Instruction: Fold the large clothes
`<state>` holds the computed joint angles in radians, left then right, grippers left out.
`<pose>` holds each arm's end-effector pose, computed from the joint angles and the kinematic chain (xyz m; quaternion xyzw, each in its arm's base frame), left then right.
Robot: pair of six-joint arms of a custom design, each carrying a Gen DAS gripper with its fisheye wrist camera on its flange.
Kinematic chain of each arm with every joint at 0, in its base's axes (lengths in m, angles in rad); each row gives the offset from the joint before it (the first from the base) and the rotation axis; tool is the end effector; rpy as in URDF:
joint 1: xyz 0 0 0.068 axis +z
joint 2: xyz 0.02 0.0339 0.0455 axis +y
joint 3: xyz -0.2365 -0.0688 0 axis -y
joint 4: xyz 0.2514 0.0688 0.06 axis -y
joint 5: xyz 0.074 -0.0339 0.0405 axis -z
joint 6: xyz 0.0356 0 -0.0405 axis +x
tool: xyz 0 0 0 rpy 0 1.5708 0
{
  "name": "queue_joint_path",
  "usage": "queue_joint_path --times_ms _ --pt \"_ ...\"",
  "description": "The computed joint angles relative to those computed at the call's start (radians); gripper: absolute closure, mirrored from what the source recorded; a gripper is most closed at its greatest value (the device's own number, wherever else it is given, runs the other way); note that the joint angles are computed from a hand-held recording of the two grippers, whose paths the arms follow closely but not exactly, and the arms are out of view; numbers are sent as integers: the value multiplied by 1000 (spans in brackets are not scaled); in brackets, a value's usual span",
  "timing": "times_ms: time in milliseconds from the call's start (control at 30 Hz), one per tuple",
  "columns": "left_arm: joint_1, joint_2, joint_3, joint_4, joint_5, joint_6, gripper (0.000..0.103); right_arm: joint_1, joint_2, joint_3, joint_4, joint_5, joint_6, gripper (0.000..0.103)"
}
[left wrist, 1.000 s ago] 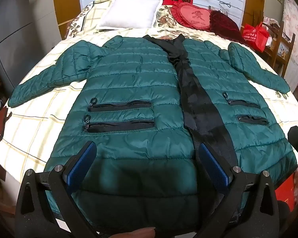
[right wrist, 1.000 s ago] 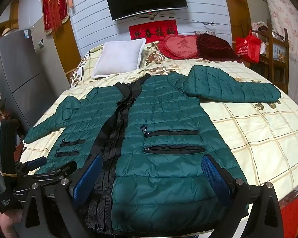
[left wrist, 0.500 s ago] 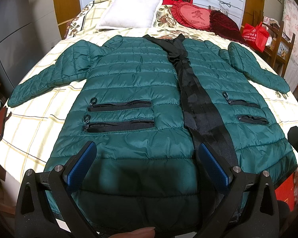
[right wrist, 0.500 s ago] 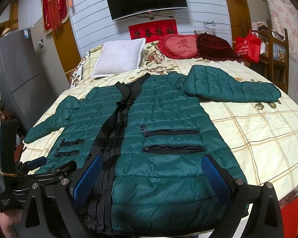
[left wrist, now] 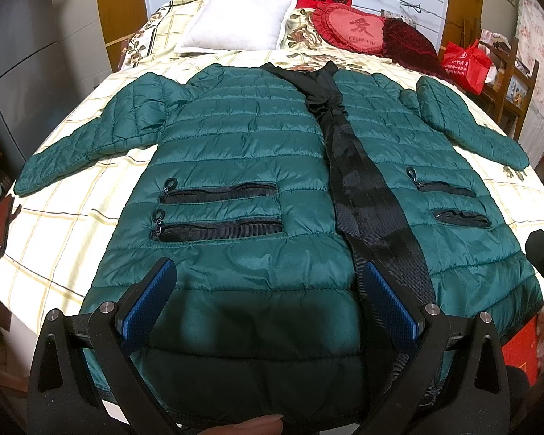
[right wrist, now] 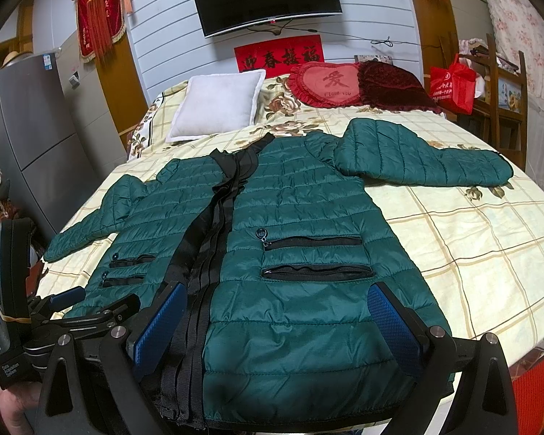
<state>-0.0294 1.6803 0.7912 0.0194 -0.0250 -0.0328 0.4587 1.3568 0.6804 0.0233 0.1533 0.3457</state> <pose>0.3214 -0.0086 0.1074 -0.0059 0.9391 0.0011 0.3436 0.2625 0.1236 0.1677 -0.0166 0.8944 0.1097 0.4332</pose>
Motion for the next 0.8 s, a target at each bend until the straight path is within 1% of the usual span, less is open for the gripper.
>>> queue_joint_path --times_ms 433,800 --pt "11 -11 -14 3 8 6 0 -2 0 1 -1 -2 -1 4" --pt "3 2 2 -7 2 -1 0 -1 1 1 -1 -2 0 4"
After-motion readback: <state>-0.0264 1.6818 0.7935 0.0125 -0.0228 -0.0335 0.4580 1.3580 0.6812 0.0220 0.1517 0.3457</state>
